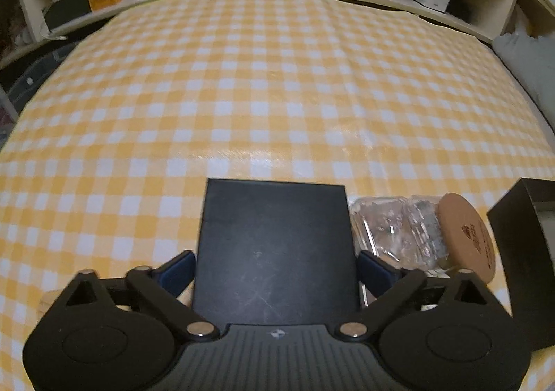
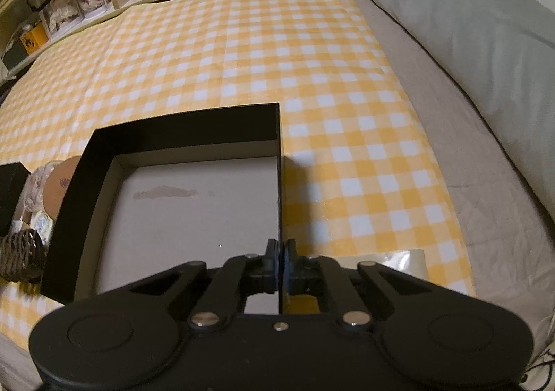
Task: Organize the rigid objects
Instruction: 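Lift the small black box with the left gripper toward the open black tray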
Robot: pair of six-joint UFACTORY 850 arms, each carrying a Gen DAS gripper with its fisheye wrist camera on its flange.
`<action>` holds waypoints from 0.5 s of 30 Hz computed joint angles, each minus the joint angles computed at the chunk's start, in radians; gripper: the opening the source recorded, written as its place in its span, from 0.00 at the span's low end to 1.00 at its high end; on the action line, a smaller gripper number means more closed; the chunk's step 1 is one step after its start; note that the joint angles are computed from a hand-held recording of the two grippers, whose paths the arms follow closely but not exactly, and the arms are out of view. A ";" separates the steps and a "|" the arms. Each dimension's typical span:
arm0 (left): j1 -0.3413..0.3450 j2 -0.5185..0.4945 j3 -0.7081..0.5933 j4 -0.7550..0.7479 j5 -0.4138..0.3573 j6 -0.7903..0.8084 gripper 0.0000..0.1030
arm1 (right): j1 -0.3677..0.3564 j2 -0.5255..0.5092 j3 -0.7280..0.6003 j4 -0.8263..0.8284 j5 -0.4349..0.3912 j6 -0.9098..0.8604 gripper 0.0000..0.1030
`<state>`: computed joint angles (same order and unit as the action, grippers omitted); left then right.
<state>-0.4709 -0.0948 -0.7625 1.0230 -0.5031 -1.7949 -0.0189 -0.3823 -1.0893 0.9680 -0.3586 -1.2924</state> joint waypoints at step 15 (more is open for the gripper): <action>-0.026 0.047 -0.012 0.044 -0.042 -0.204 0.92 | 0.005 -0.004 -0.004 -0.007 0.002 -0.029 0.03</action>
